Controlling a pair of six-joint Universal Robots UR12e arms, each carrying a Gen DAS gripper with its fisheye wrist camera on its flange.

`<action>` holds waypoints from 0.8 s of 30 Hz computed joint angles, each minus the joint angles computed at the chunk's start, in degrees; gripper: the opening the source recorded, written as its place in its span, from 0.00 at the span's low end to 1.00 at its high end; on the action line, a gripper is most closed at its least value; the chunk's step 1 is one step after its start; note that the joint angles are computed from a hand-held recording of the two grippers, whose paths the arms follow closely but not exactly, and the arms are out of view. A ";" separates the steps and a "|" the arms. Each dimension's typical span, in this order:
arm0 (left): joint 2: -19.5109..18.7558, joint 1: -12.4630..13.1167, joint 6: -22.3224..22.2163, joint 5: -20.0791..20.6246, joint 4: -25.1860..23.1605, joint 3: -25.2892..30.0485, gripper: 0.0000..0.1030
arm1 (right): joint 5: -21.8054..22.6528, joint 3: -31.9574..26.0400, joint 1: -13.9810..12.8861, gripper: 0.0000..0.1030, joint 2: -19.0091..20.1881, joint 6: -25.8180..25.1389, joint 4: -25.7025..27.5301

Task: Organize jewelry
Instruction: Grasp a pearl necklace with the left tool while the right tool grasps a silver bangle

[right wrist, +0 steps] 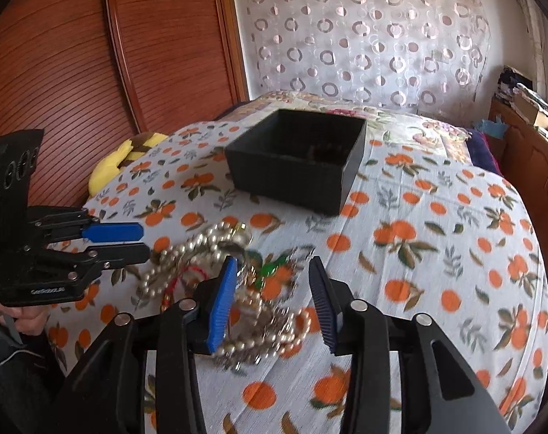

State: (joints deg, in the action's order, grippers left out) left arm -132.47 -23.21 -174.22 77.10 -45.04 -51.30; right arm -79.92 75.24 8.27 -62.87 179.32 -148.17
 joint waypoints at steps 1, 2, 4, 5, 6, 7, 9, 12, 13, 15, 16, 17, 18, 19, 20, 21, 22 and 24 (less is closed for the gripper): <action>-0.18 -0.03 0.14 -0.11 -0.48 0.29 0.28 | -0.09 0.18 0.04 0.43 -0.08 0.00 0.16; -0.41 -0.09 0.29 -0.30 -0.95 0.64 0.28 | -0.11 0.38 0.04 0.44 -0.18 -0.01 0.16; -0.83 -0.14 0.42 -0.72 -1.75 1.36 0.28 | -0.01 0.62 0.04 0.45 -0.28 0.20 0.20; -1.08 -0.15 0.57 -1.04 -2.24 1.74 0.28 | 0.08 0.63 0.02 0.45 -0.33 0.24 0.31; -1.32 -0.19 0.64 -1.10 -2.71 2.11 0.28 | 0.15 0.69 0.00 0.47 -0.38 0.26 0.30; -1.56 -0.25 0.63 -0.99 -3.06 2.47 0.28 | 0.27 0.75 -0.03 0.48 -0.44 0.27 0.31; -2.13 -0.26 0.74 -0.88 -3.77 3.35 0.28 | 0.33 0.78 -0.03 0.49 -0.47 0.29 0.24; -2.79 -0.26 0.64 -0.51 -4.13 4.35 0.28 | 0.70 0.53 0.03 0.52 -0.43 0.14 0.47; -2.94 -0.26 0.57 -0.45 -4.02 4.53 0.28 | 0.89 0.40 0.05 0.53 -0.38 0.06 0.61; -3.04 -0.20 0.62 -0.54 -3.51 4.49 0.21 | 1.29 0.09 0.13 0.57 -0.22 -0.26 1.00; -2.94 -0.13 0.57 -0.84 -2.92 4.22 0.18 | 1.45 -0.10 0.23 0.58 -0.10 -0.57 1.29; -2.70 0.01 0.39 -1.36 -1.91 3.69 0.07 | 1.60 -0.37 0.32 0.59 0.07 -0.89 1.66; -2.55 -0.05 0.08 -0.74 -1.44 3.40 0.06 | 1.76 -0.76 0.41 0.61 0.27 -1.24 2.14; -2.36 -0.12 -0.26 0.36 -0.51 3.01 0.06 | 1.90 -1.07 0.51 0.63 0.45 -1.56 2.49; -2.13 -0.11 -0.85 1.42 0.61 2.52 0.06 | 2.05 -1.43 0.63 0.64 0.67 -1.99 2.88; -2.03 0.01 -1.26 1.47 0.89 2.36 0.06 | 2.16 -1.78 0.76 0.66 0.88 -2.43 3.22; -1.89 0.17 -1.82 1.42 1.38 2.11 0.06 | 2.39 -2.43 0.95 0.68 1.28 -3.13 3.81; -1.68 0.49 -3.01 2.04 2.49 1.86 0.06 | 2.71 -3.32 1.20 0.72 1.83 -3.90 4.69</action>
State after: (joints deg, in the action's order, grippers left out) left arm -134.15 -22.72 -177.23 79.15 -42.55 -49.44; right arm -77.21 71.91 9.47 -61.03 175.42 -143.47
